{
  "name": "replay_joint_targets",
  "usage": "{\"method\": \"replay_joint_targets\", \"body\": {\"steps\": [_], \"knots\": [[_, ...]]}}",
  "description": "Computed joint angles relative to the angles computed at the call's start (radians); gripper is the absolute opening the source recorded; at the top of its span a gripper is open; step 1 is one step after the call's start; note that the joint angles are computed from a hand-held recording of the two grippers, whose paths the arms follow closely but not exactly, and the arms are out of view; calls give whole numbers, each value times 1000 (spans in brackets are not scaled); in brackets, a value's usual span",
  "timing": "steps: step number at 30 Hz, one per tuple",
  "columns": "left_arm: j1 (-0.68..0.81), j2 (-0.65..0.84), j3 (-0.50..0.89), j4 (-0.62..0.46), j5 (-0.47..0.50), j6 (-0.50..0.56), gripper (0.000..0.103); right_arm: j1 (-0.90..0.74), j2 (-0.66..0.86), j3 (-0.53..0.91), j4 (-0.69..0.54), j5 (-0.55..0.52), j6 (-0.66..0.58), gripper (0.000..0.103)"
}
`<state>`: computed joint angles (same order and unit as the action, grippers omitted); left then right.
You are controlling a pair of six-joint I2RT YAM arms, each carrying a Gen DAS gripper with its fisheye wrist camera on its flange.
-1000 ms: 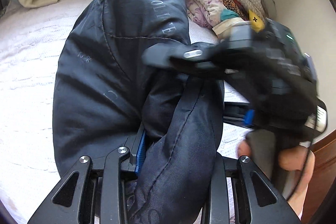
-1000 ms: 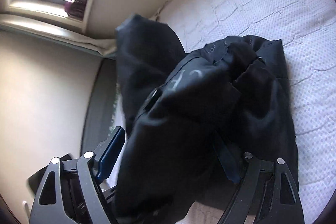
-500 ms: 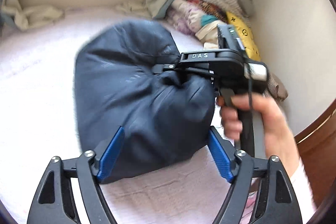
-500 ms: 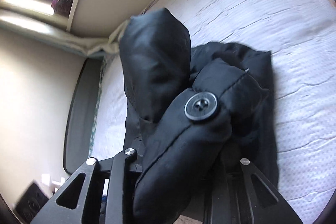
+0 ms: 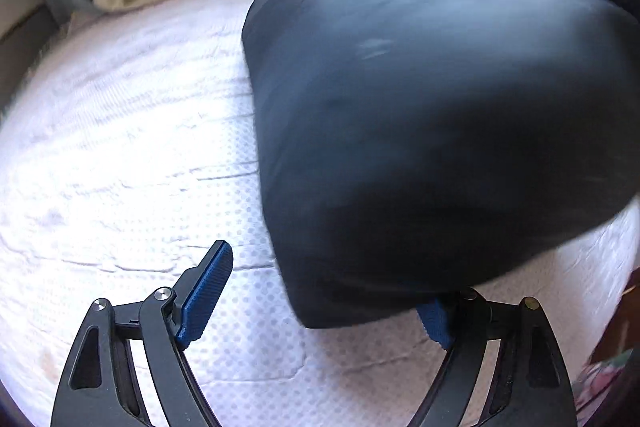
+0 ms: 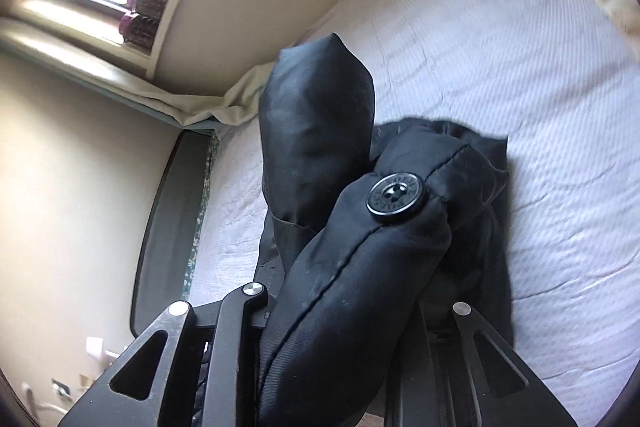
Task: Fold large clothes
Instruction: 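Open the left tool while the right tool lays the coat bundle down and releases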
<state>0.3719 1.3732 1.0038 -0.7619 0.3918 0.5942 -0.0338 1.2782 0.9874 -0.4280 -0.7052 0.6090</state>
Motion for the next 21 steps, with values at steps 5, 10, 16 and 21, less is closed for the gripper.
{"method": "replay_joint_targets", "body": {"steps": [5, 10, 16, 21], "knots": [[-48, 13, -19, 46, -37, -7, 88, -81, -47, -22, -81, -1, -86, 17], [-57, 96, 18, 43, -39, -6, 91, -135, -46, -80, -97, 5, -120, 17], [-31, 117, 69, -26, -14, 64, 84, -169, -14, -190, -7, -1, -136, 19], [64, 13, 116, -257, 104, 276, 82, -194, -7, -231, 56, -42, -127, 20]]}}
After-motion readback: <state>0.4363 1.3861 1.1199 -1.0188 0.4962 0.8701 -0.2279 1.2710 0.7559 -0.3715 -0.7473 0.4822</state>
